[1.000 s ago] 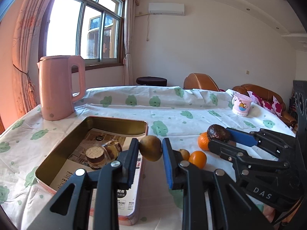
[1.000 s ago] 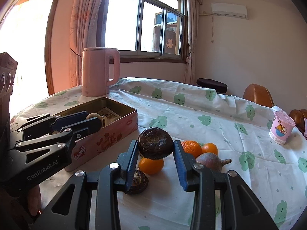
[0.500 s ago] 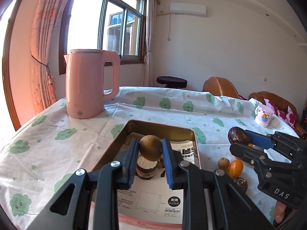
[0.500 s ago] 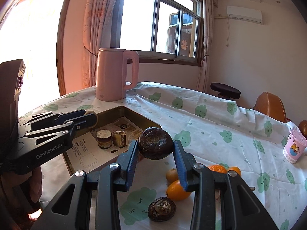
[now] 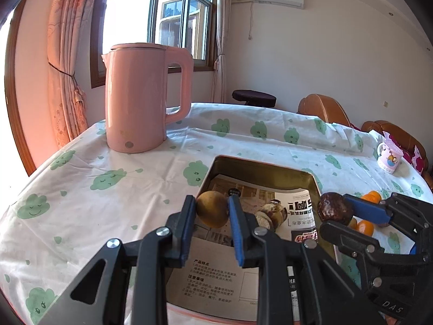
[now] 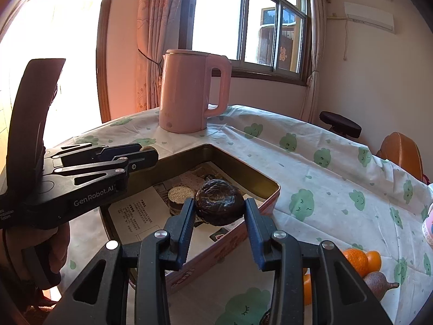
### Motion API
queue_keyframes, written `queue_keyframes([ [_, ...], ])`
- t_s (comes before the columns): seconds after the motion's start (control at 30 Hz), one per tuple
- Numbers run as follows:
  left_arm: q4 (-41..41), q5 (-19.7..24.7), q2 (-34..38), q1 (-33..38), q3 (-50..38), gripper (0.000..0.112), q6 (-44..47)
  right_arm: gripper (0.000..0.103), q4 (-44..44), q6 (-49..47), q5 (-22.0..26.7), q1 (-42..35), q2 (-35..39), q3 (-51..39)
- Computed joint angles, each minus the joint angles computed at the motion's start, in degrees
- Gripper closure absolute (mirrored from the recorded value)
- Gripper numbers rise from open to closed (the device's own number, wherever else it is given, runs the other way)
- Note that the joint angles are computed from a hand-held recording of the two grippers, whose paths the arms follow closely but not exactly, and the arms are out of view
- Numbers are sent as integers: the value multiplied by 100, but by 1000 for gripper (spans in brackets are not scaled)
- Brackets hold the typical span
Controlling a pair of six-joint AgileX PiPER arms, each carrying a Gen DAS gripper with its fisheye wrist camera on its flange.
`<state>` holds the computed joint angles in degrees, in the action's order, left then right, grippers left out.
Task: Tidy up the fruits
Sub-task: 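Carry the brown pear with the left tool while the right tool carries the dark fruit into the tin box, then open the left tool releasing the pear while the right tool releases the dark fruit in the box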
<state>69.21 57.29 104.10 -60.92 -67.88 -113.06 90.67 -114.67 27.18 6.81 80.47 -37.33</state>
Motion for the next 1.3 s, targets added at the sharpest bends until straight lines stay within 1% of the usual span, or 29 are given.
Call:
queue_keyframes([
  [0.23, -183, -209, 72, 122, -45, 86, 230, 64, -92, 191, -321, 403, 212, -82],
  [0.5, -416, -532, 77, 323, -90, 85, 496, 64, -317, 416, -462, 523, 391, -147],
  [0.6, -487, -551, 108, 352, -141, 85, 583, 64, -362, 457, -490, 553, 385, -144],
  [0.67, -509, -459, 143, 331, -193, 85, 609, 64, -377, 459, -518, 575, 387, -146],
  [0.7, -499, -430, 152, 316, -205, 84, 611, 64, -382, 460, -533, 587, 383, -144],
  [0.73, -483, -409, 158, 298, -212, 79, 611, 64, -381, 456, -540, 593, 377, -139],
  [0.77, -454, -397, 158, 281, -211, 77, 592, 63, -381, 458, -554, 606, 379, -140],
  [0.83, -362, -373, 152, 234, -191, 69, 486, 62, -384, 453, -550, 614, 377, -137],
  [0.87, -320, -320, 159, 195, -197, 66, 443, 60, -387, 446, -534, 609, 369, -129],
  [0.9, -299, -201, 184, 139, -232, 59, 413, 59, -356, 406, -528, 601, 349, -109],
  [0.93, -262, -77, 207, 76, -261, 53, 362, 53, -282, 319, -517, 587, 310, -69],
  [0.97, -205, -11, 201, 21, -259, 51, 292, 47, -166, 193, -520, 574, 261, -18],
  [1.03, -94, 32, 157, -69, -230, 48, 138, 40, 71, -54, -544, 527, 165, 73],
  [1.07, -59, 89, 151, -114, -243, 46, 86, 38, 108, -97, -500, 457, 136, 95],
  [1.13, -8, 236, 161, -204, -299, 42, 25, 38, -15, 45, -358, 280, 115, 76],
  [1.3, 63, 421, 196, -397, -460, 40, -48, 38, -200, 202, -13, -257, -60, 87],
])
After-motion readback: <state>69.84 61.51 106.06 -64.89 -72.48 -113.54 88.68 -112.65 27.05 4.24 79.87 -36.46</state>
